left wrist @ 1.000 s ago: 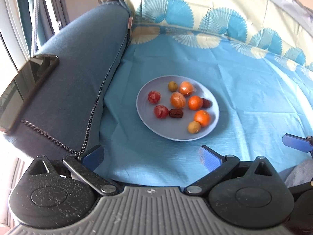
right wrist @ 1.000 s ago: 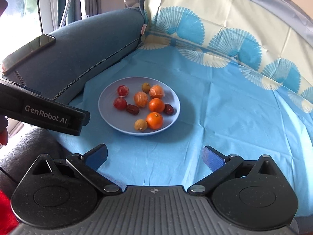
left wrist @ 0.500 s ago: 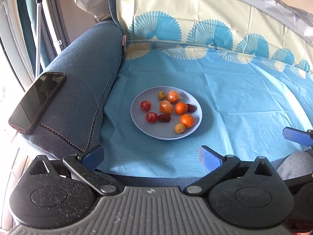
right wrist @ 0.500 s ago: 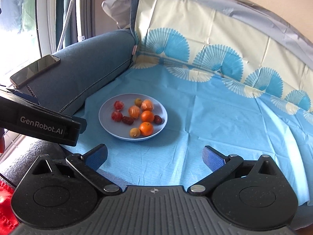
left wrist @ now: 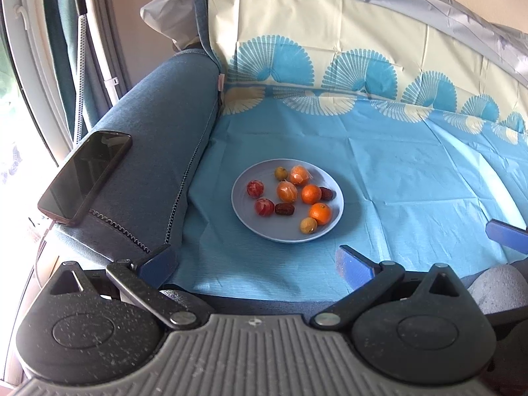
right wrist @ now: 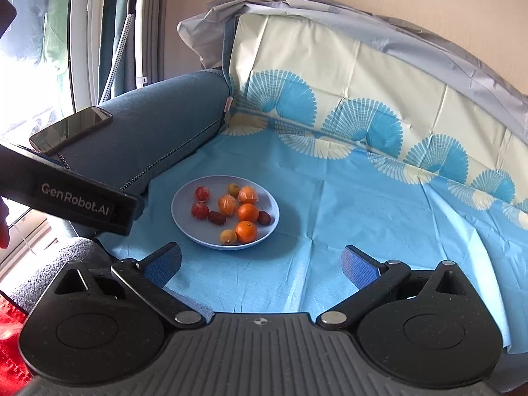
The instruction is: Organize fruits
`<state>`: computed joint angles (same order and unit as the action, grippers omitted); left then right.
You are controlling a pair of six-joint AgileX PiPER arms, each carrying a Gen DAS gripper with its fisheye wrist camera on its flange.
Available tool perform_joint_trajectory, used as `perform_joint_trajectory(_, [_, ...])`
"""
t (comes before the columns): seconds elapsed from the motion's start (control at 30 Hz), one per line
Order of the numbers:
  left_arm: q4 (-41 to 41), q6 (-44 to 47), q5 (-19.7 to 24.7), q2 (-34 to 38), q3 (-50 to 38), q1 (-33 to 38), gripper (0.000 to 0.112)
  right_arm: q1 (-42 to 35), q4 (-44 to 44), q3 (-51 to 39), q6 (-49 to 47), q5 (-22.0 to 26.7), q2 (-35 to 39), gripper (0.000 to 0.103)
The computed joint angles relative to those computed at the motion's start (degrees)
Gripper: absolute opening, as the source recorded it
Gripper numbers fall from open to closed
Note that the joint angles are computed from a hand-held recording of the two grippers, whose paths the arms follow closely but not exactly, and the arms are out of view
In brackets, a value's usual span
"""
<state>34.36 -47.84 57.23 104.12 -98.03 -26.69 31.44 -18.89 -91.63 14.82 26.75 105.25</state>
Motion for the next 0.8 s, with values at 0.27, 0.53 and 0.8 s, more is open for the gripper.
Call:
perform_joint_trajectory(0.27, [0.44, -0.07, 1.37, -0.05, -0.43, -0.83, 0.103, 0.29, -3.34, 2.08, 4.15, -0.46, -1.79, 0.102])
perform_joint_trajectory(0.53, [1.41, 0.1, 3.92, 1.03, -1.99, -1.75, 0.103, 0.14, -4.05, 3.22, 5.09, -0.85, -2.56, 0.102])
perform_joint_trajectory(0.8, [1.38, -0.04, 3.83, 1.22, -2.1, -1.44, 0.103, -0.29, -3.34, 2.81, 4.82, -0.41, -2.35, 0.102])
